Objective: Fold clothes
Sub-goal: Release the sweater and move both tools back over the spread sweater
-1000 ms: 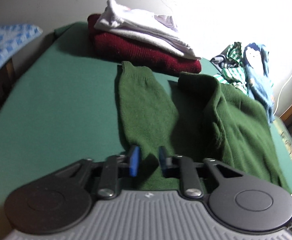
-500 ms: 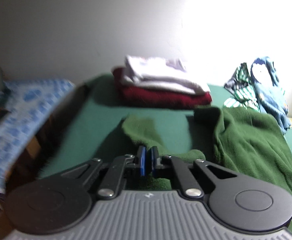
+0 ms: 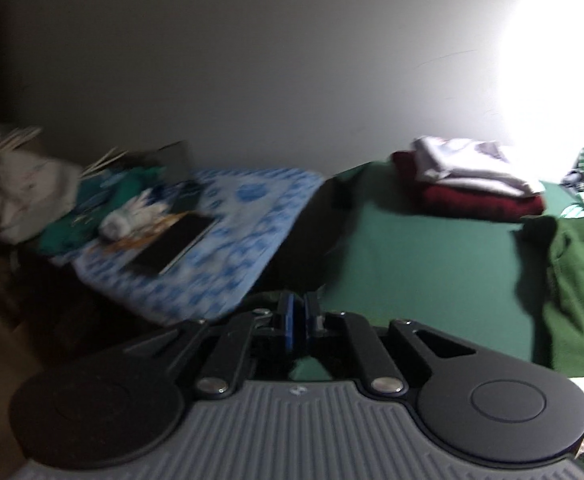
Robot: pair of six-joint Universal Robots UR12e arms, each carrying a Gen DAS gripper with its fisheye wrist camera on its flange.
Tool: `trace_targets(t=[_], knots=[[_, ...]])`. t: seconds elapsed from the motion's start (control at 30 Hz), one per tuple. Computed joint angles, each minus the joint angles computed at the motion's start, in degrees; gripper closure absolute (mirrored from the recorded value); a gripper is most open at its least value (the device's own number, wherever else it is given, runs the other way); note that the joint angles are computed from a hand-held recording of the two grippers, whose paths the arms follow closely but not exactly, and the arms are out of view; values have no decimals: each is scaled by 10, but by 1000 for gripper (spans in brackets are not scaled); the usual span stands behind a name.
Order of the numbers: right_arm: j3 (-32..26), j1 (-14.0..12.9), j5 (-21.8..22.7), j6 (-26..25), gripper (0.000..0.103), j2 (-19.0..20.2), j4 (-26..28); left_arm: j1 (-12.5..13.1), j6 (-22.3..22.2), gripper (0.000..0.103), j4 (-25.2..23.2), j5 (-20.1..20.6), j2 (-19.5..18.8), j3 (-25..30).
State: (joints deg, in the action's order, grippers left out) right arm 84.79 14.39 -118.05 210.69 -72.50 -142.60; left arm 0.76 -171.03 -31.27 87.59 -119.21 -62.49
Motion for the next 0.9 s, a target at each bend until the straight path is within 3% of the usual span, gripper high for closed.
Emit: trace_targets(t=[0.1,0.17,0.2,0.23,0.37,0.47,0.57,0.7,0.8,0.9], knots=[[14,-20,80,-8,67,-23,-11,-1,-20,103,8,29,11,-19],[32,-35,145,-29,64,-44,-31,-3,-20,103,-16,43,16,-22],[37,-46,190,-47,61,-56,-24,-2,-14,103,-34,31,20,-22],[42,-56,237,-63,56,-67,-6,-1,-7,103,-53,10,24,-23],[65,-97,433,-104,58,-106,51,-9,63,100,-97,-82,50,-49],[67,-109,500,-163,59,-121,111,-19,115,97,-138,-174,65,-66],[62,-110,517,-230,59,-129,182,-33,174,88,-191,-247,75,-78],[69,-108,525,-261,59,-133,237,-51,254,87,-294,-279,81,-76],[91,-115,522,-250,63,-147,183,-54,295,87,-356,-280,89,-79],[114,-122,519,-238,62,-161,127,-54,307,83,-380,-273,100,-89]])
